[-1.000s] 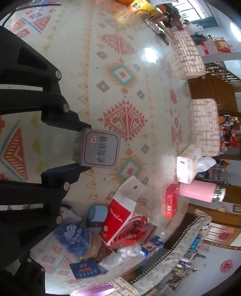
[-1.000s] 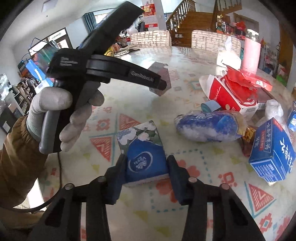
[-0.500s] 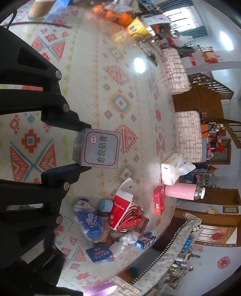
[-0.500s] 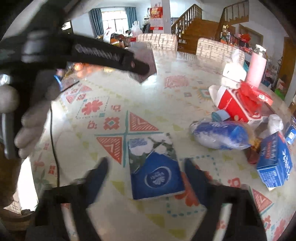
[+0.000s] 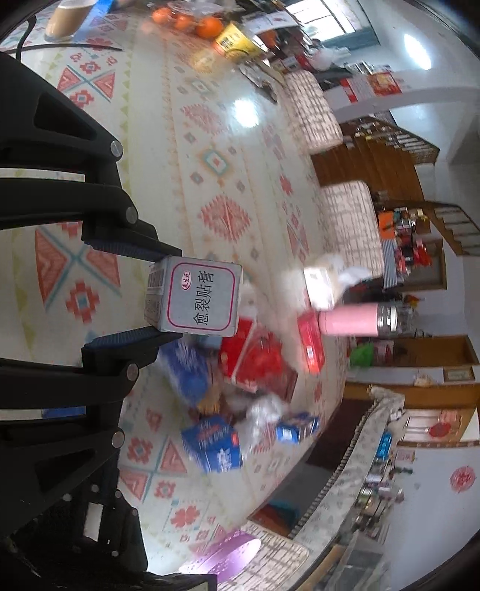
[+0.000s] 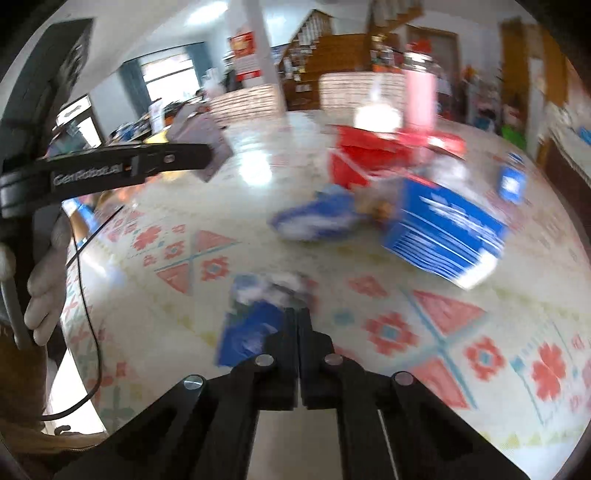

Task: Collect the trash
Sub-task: 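Grasp the white box with the left tool while the right tool grasps the blue tissue pack, then carry both items to the purple wastebasket and open both tools to drop them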

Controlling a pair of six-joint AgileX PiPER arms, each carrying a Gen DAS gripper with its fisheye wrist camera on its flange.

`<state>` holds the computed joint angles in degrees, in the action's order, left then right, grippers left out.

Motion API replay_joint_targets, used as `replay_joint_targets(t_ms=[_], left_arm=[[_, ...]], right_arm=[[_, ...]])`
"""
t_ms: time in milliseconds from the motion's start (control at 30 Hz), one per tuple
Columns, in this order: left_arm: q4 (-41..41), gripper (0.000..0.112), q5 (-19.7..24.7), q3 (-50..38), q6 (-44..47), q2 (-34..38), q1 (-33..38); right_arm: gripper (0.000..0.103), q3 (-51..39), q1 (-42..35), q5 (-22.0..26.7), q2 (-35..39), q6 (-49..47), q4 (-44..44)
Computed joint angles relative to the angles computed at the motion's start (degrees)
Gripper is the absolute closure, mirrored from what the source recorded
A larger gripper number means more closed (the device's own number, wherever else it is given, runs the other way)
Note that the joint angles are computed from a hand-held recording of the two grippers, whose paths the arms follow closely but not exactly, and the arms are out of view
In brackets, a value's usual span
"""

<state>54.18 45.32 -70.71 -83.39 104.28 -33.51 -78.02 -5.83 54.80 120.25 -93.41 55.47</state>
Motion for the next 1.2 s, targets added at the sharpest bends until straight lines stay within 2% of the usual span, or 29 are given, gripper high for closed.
replay_joint_targets(t_ms=[67,100,133,167,200,233,333,433,500,567,600,667,933,1067,1200], left_arm=[[-0.6,0.079,0.5,-2.23,0.7,1.48,-0.53],[-0.77,0.079,0.5,-2.75,0.93,1.88,-0.71],[-0.99,0.079,0.64,-3.35,1.06,2.36,-1.01],[-1.07,0.079,0.86,-3.59,0.88,2.65,-1.24],[-1.36,0.079,1.13,-3.79,0.7,2.92,-1.43],[-1.59,0.078,1.43,-3.89,0.5,3.09,-1.57],[-1.76,0.078,3.72,-3.29,-0.99,2.93,-2.06],[-1.48,0.078,5.15,-0.95,-2.86,1.36,-2.1],[-0.96,0.078,5.9,0.87,-4.28,0.0,-2.0],[-0.65,0.078,6.18,2.21,-5.28,-1.02,-1.97],[-0.52,0.078,5.95,2.9,-5.67,-1.56,-1.92],[-0.23,0.078,5.72,3.39,-6.05,-1.92,-2.08],[-0.44,0.078,3.81,-0.92,-3.08,0.33,-4.42],[-3.37,0.078,2.83,-7.84,2.68,4.21,-5.33],[-8.98,0.078,3.37,-21.5,13.08,12.3,-6.37]], right_arm=[[0.1,-2.05,-1.67,1.4,1.17,1.12,-0.83],[0.096,-2.62,-2.45,1.9,1.5,1.32,-0.64],[0.074,-3.44,-2.73,2.78,1.84,1.94,-1.16],[0.038,-4.49,-2.75,4.14,2.23,2.51,-2.01],[0.024,-4.85,-2.58,4.86,2.26,2.31,-2.04],[0.016,-4.61,-2.4,4.94,2.17,1.22,-1.42],[0.017,-2.54,0.25,2.4,0.38,0.76,-1.69],[0.022,3.6,4.27,-3.89,-2.67,-2.31,-0.41],[0.03,7.65,6.96,-9.53,-4.07,-5.01,0.66],[0.047,10.4,9.55,-15.31,-4.64,-5.88,0.8],[0.047,11.0,10.05,-16.51,-4.73,-6.29,1.21],[0.051,11.17,9.27,-15.49,-5.08,-7.5,2.63],[0.052,8.89,0.91,-9.2,-5.45,-6.7,4.31],[0.051,3.14,-6.12,-5.1,-2.77,-2.11,3.29],[0.051,-4.53,-13.63,-2.68,1.03,2.12,2.73]])
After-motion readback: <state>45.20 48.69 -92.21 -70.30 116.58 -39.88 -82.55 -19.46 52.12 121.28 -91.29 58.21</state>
